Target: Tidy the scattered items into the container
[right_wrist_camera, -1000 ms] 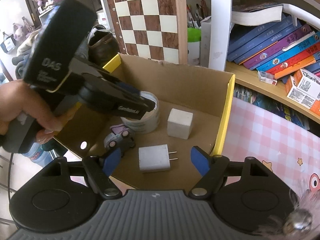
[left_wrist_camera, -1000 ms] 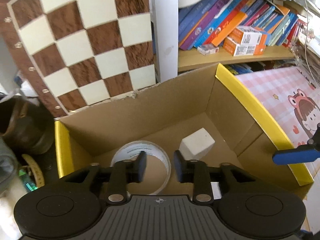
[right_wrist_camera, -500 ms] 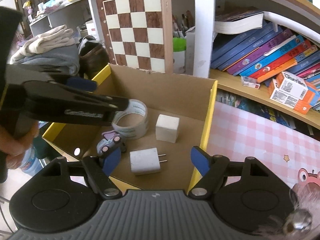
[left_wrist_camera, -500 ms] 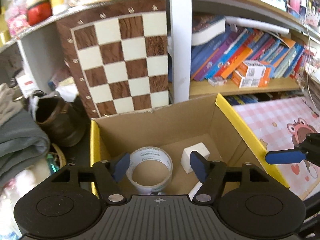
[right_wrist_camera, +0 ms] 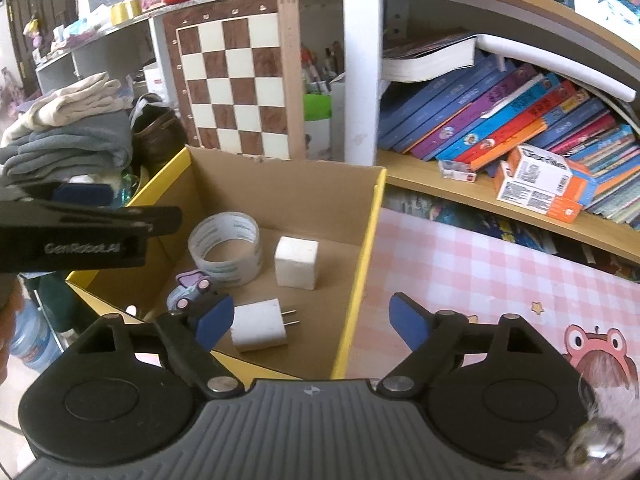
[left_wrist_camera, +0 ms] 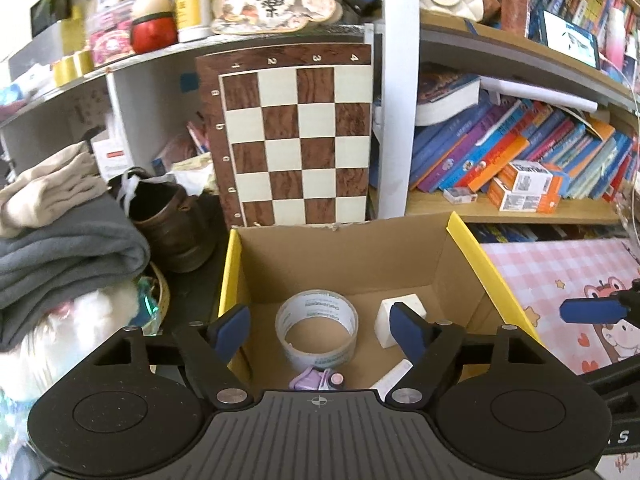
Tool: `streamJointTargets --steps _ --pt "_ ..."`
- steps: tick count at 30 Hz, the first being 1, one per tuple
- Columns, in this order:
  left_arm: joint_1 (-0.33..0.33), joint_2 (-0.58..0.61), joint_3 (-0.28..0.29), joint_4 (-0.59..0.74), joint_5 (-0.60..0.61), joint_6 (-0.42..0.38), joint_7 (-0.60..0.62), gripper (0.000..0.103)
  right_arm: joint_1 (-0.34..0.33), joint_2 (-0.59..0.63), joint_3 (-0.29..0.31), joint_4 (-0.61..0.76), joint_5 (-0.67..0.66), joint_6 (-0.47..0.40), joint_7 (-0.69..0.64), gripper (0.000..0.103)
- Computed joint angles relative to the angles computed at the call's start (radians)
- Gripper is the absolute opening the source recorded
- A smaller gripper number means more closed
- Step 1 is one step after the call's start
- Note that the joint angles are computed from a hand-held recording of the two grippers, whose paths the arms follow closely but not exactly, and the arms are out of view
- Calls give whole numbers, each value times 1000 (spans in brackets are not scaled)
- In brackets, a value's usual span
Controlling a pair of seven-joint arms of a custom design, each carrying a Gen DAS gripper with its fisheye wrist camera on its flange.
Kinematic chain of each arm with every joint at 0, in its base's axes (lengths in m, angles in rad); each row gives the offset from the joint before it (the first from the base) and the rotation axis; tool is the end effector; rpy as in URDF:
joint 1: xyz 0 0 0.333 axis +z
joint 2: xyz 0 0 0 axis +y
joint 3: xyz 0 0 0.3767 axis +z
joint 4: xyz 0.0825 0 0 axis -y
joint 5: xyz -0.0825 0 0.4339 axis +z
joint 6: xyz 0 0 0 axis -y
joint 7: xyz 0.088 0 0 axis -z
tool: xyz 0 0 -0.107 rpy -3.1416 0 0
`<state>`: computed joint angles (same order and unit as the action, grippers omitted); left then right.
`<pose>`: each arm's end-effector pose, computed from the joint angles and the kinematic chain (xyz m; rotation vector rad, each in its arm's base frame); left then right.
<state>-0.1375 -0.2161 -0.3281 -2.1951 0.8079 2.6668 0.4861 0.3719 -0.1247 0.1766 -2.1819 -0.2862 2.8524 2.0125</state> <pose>0.4905 -0.2848 0.5786 -1.6710 1.6818 -0.7658 0.4972 0.3268 0.5716 -1.9673 1.3683 -0.5356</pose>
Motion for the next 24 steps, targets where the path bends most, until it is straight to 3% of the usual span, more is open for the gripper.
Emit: streamJointTargets --steps 8,24 --pt "-3 -57 -36 -53 31 -48 -130 85 -54 -48 40 -59 -160 37 166 98" --pt "-11 -124 -82 -114 54 -71 -175 91 -118 -122 110 -144 -304 80 294 103"
